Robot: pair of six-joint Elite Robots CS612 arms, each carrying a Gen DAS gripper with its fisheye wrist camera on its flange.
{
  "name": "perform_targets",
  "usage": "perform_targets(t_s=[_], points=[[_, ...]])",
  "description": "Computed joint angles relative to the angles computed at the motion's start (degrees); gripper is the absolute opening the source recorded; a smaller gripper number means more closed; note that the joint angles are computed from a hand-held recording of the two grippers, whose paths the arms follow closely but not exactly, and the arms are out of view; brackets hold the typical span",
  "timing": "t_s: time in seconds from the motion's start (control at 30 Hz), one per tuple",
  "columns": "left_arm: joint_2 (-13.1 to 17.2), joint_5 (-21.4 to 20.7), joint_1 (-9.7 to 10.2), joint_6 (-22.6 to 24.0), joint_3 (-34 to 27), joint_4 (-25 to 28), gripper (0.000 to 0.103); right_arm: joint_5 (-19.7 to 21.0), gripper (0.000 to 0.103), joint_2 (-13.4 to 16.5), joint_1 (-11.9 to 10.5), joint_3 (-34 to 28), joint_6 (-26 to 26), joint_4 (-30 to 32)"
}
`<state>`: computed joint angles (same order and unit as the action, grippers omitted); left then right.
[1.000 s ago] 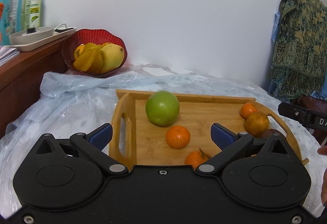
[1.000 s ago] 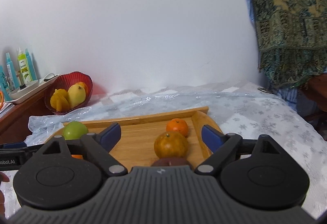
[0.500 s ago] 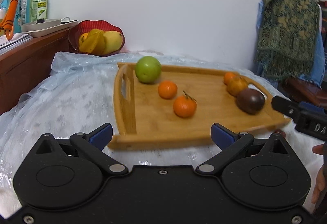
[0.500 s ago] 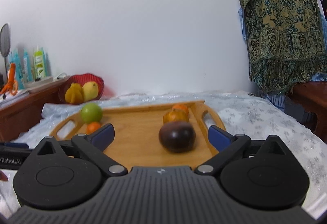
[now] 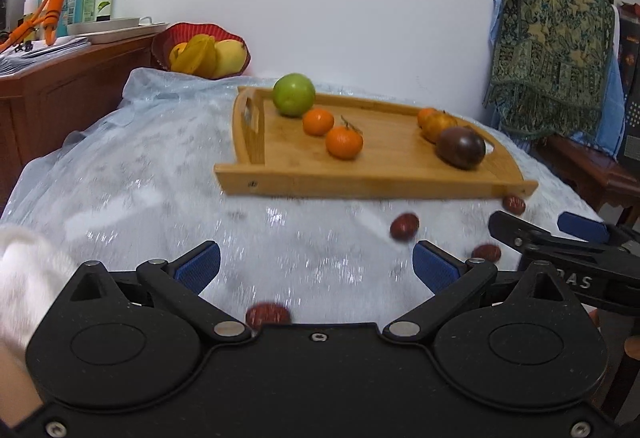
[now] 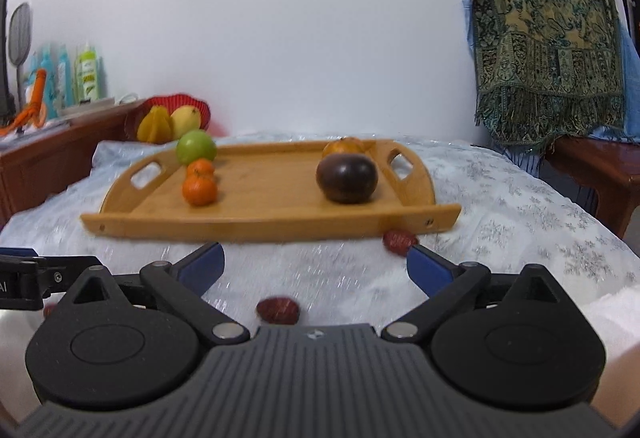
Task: Organize fruits
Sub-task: 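Withdraw both grippers from the tray toward the red dates on the cloth, then grasp a red date with the left gripper while the right gripper grasps another red date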
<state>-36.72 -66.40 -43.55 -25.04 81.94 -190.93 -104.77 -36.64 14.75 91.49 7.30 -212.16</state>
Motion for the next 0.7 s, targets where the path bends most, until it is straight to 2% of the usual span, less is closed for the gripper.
perform_targets(t_s=[0.13, 0.23, 0.33, 0.5, 0.6, 0.7], points=[[-0.35, 1.02, -0.46, 0.57, 1.15, -0.34, 0.102, -0.98, 0.094, 0.19, 0.65, -0.25, -0.63, 1.53], [-0.59, 2.16, -0.68, 0.35, 1.49, 0.39, 0.098, -0.34, 0.089, 0.22, 0.7, -0.26, 0.21, 2.34], [-0.89, 1.95, -0.71, -0.08, 1.83, 1.51, 0.089, -0.48, 0.083, 0.42, 0.86, -0.66, 0.29, 3.11], [-0.99, 3.51, -1.02, -0.62, 2.05, 3.09, 0.068, 0.39, 0.07, 0.56, 0.8, -0.89, 1.94, 4.4], [-1.1, 3.04, -0.92, -1.89, 2.12, 4.36, 0.057, 0.46, 0.062, 0.61, 0.88, -1.11, 2.44, 5.25], [-1.09, 2.58, -0.8, -2.86, 1.95, 5.81, 0.05, 0.48, 0.057, 0.64, 0.95, -1.34, 2.94, 6.33]])
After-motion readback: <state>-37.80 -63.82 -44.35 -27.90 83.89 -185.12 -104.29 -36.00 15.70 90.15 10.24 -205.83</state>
